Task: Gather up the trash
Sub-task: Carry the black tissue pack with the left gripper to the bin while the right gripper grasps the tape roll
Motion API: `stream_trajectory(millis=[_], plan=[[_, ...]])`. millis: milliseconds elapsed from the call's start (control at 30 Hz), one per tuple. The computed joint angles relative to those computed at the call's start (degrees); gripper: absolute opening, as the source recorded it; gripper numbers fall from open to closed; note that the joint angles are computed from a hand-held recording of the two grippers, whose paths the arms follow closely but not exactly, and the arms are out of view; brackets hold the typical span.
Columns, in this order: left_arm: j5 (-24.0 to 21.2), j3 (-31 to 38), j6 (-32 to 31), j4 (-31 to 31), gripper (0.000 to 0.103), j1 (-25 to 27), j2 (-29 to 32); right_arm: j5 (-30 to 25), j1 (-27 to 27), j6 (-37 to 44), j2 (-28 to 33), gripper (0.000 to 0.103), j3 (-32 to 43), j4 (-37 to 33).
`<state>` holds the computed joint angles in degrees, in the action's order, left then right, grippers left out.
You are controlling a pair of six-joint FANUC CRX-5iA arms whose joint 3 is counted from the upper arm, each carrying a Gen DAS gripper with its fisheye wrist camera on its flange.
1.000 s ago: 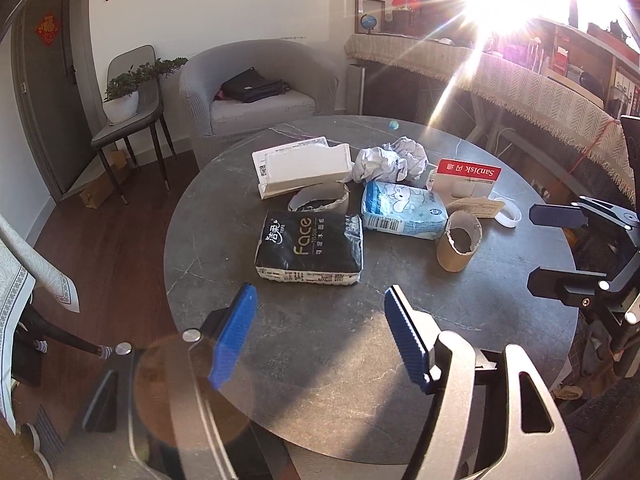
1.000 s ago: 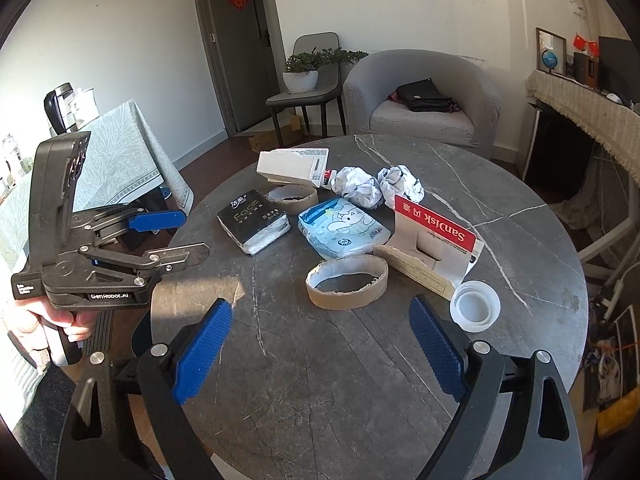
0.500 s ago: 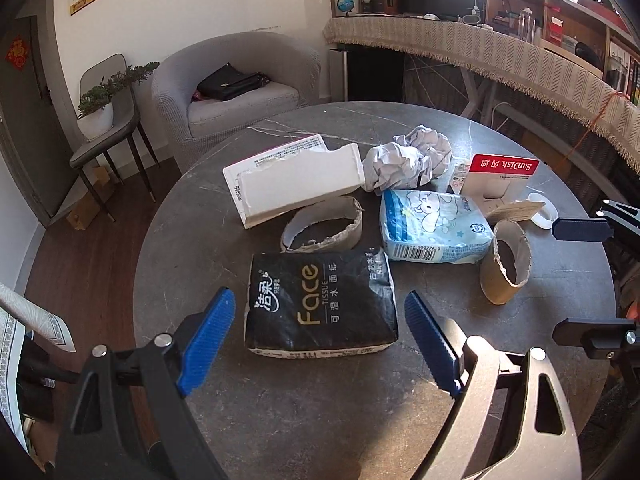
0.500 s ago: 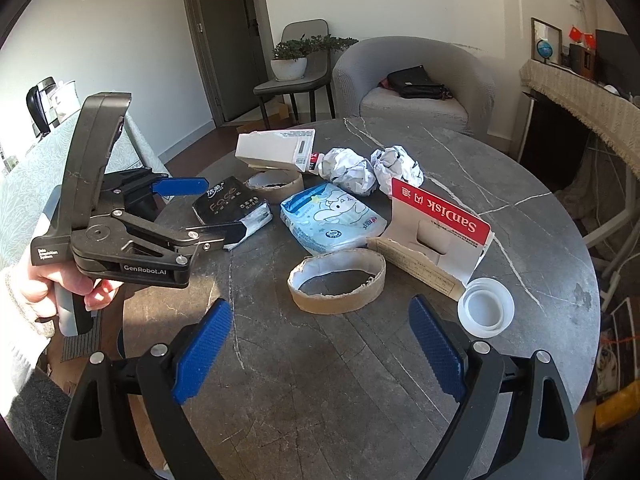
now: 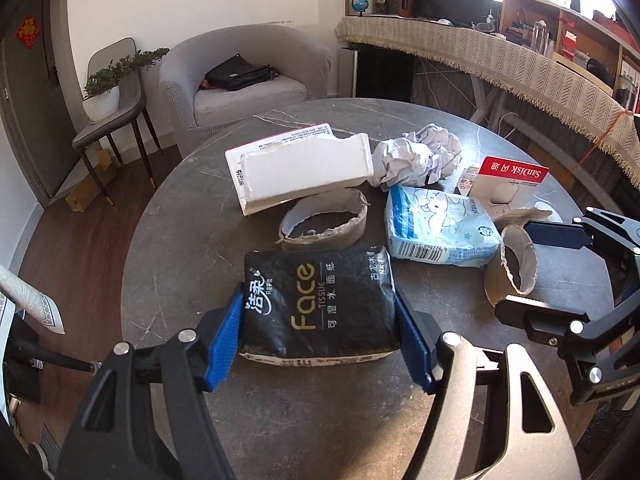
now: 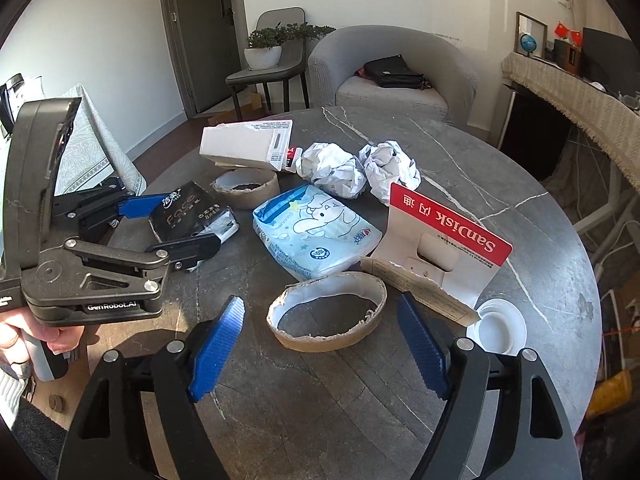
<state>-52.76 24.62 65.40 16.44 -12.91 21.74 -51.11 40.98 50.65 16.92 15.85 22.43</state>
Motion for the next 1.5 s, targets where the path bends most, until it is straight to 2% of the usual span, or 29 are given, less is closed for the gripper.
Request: stream_trajectory(millis=[133, 200, 533, 667, 800, 900, 1100, 1500], plan=[[0.0, -1.3, 0.2, 0.8, 0.071, 0.5, -1.1, -2.2, -0.3, 0.6, 2.0, 0.068, 2.4, -0.6], [0.2, -2.5, 0.3, 1.7, 0.071, 1.0, -2.0, -2.4, -0.2, -0.1, 2.3, 0.06, 2.5, 0.6], [3.0, -11.2, 4.0, 4.9, 0.071, 4.5, -9.1, -5.7, 1.0, 0.0, 1.7, 0.059, 4.3, -0.6], [4.7, -15.2, 6.4, 4.8, 0.071, 6.5, -12.5, -3.4, 2.1, -0.5, -0.9, 0.059, 2.9, -0.9], [5.1, -17.9, 9.1, 2.5, 0.071, 8.6, -15.1, -0.8, 3.2, 0.9, -0.8, 0.059, 4.4, -1.0], [5.5, -20.4, 9.4, 1.6, 0.071, 10.4, -16.8, -0.2, 4.2, 3.2, 0.6, 0.059, 7.5, -2.8], [5.3, -23.3, 8.5, 0.9, 0.072, 14.4, -17.8, -2.9, 6.2, 9.2, 6.2, 0.059, 16.6, -7.1], [-1.2, -24.7, 5.9, -2.8, 0.073, 19.8, -15.9, -7.9, 9.4, 16.2, 16.4, 0.059, 32.7, -11.3]])
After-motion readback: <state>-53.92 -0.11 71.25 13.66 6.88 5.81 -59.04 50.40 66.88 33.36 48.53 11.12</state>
